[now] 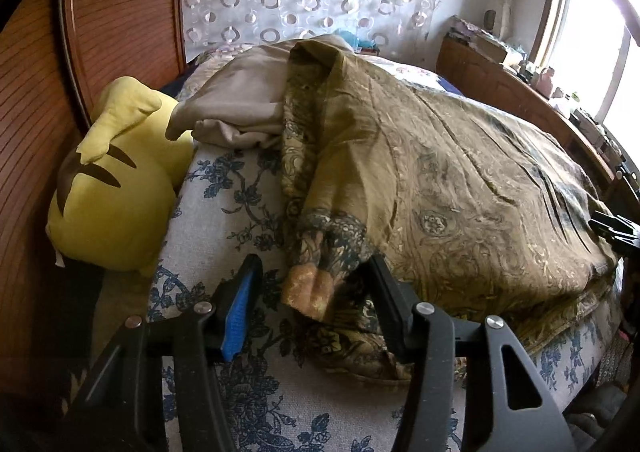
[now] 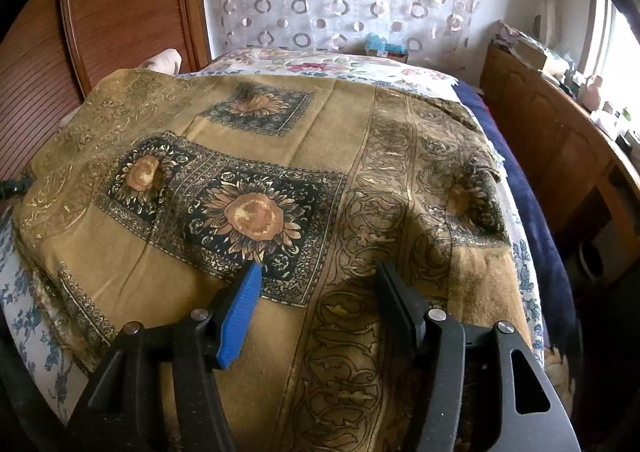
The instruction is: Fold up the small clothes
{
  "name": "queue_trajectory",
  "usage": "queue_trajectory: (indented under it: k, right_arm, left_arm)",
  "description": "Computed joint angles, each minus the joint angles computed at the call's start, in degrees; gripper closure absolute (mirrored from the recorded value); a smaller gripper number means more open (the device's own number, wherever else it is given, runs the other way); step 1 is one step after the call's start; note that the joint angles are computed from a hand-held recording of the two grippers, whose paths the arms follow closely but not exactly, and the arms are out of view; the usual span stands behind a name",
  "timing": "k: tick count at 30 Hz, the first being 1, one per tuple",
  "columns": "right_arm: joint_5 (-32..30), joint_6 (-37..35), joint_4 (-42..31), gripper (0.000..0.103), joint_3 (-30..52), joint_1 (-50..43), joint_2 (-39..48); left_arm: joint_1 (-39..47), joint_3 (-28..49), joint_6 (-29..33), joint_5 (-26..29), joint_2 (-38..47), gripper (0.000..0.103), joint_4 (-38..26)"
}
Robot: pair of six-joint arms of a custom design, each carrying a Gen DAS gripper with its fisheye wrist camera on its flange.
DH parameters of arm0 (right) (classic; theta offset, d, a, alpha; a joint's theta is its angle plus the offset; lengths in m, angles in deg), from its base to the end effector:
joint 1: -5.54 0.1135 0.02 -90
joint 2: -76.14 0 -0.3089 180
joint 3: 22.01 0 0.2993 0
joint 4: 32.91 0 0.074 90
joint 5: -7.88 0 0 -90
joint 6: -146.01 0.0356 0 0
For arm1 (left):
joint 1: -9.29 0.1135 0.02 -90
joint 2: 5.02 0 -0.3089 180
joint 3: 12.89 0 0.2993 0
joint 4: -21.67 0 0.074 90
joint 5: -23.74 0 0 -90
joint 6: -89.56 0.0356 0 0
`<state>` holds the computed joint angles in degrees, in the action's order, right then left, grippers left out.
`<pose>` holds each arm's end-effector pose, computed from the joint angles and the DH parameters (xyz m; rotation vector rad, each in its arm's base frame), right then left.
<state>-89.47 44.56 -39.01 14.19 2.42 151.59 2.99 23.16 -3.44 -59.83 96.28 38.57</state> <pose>0.2509 -0.0091 0.1454 -0.2328 2.3426 0.0274 0.2764 -0.0345 0.0629 0.1213 2.4153 -0.2099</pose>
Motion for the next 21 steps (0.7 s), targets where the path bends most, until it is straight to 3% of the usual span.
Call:
queue_trajectory:
  k: [4,7,13,21]
  right_arm:
    - [-0.3,-0.1,-0.2,0.041,-0.1,-0.2,-0.3]
    - [-0.2,0.0,-0.3,0.041,0.0,-0.2,-0.3]
    - [-0.2,0.0,-0.3,0.041,0.0,0.0,-0.3]
    - [-0.3,-0.1,-0.3,0.041,-0.1,-0.2,-0.2]
  left_arm:
    - [-0.4,1.0,-0.3,2.1,0.0,0.07,-1.5]
    - [-1.0,1.2,-0.5,3.5,-0.3,0.093,-1.6]
    - [-3.6,-2.1,-1.9,4.2,-7.6,0.094,1.1]
    - [-8.6,-1.7,-2.6,3.9,-14.9,0.094,-0.2]
